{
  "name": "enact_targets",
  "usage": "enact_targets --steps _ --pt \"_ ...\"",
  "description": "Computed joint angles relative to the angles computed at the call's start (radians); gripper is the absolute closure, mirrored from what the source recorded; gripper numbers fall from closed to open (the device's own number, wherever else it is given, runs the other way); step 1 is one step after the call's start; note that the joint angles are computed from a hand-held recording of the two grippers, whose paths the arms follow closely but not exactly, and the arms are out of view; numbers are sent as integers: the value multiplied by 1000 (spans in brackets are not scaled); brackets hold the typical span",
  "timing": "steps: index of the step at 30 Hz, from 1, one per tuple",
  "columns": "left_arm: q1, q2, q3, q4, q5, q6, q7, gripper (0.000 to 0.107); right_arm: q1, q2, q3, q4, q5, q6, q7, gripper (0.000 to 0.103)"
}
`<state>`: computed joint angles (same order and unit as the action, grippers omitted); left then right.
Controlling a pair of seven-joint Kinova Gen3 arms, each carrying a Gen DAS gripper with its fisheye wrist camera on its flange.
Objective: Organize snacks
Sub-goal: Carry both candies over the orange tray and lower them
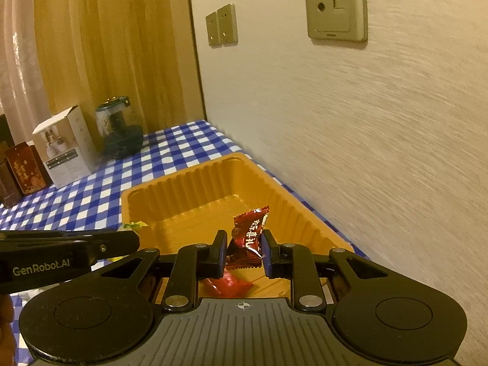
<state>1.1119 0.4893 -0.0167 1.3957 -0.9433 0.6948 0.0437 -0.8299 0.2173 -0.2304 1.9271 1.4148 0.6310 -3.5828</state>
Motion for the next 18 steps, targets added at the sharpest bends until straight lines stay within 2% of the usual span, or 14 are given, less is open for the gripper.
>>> enact_targets --steps 12,14,18 --pt "0 43 -12 -51 44 -27 -54 87 9 -2 4 6 -19 -4 5 79" --pt "8 46 -24 -53 45 -29 -50 82 10 -3 5 6 -27 -4 11 79" --pt "11 46 -30 -55 59 -18 -56 82 12 -7 8 12 -27 -6 -2 79"
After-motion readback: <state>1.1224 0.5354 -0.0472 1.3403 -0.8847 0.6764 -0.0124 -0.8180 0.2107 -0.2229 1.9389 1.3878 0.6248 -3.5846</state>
